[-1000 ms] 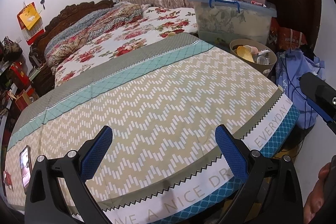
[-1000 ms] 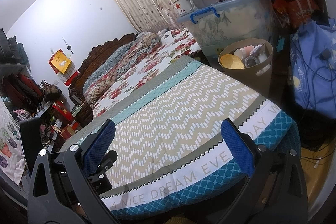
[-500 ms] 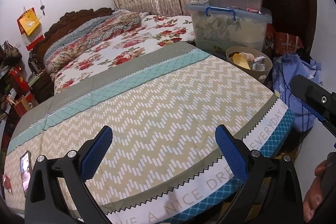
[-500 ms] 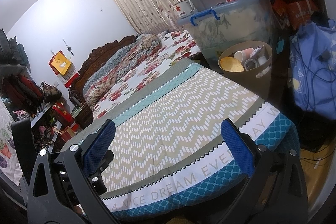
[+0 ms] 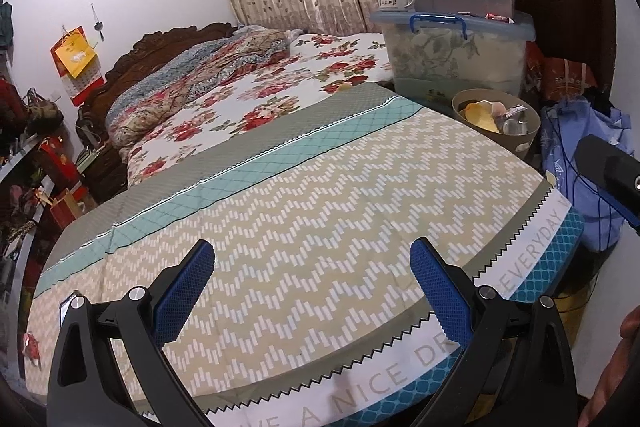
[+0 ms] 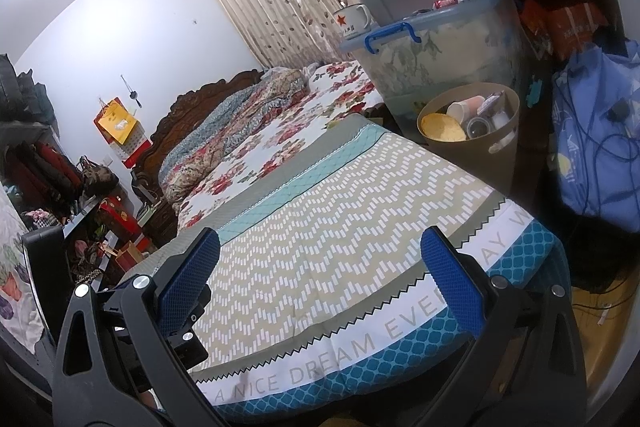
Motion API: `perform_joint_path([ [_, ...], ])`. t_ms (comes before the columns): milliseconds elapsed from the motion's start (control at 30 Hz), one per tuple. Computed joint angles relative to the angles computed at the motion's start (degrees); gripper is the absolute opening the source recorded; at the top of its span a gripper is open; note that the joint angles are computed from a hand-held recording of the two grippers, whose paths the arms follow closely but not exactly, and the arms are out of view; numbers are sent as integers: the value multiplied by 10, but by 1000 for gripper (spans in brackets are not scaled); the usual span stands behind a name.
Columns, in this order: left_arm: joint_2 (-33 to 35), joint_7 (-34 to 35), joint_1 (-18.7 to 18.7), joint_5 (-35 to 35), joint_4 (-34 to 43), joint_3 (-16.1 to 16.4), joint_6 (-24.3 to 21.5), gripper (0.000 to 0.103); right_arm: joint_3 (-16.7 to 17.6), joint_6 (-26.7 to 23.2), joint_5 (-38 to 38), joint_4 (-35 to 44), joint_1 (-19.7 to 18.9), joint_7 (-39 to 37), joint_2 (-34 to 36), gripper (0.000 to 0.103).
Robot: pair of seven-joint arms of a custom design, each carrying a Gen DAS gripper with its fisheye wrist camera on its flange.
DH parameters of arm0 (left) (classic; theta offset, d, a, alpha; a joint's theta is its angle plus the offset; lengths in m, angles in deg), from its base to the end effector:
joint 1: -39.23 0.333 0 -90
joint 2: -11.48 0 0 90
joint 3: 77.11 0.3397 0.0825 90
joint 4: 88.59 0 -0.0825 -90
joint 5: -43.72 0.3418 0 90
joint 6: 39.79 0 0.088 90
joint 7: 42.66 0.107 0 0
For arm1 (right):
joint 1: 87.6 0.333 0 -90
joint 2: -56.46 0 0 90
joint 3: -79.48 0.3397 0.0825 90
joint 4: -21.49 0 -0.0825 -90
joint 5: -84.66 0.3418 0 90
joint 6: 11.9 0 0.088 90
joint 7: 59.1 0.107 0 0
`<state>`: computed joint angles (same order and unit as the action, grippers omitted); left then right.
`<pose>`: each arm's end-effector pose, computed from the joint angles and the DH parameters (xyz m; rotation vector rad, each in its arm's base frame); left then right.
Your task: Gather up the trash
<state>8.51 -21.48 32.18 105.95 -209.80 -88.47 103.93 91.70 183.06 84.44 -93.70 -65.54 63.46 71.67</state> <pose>0.4989 -0.1751 0.5245 -1.6931 1.5239 -0.4481 0.5169 0.3350 0.5172 -1.4185 1.4302 -0.2082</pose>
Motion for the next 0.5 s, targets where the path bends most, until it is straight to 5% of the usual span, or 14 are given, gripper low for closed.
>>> perform_joint_path([
  [500,1,20,0,-21,-2,0,-1,94,0,0,-3,0,-1,3,0,99],
])
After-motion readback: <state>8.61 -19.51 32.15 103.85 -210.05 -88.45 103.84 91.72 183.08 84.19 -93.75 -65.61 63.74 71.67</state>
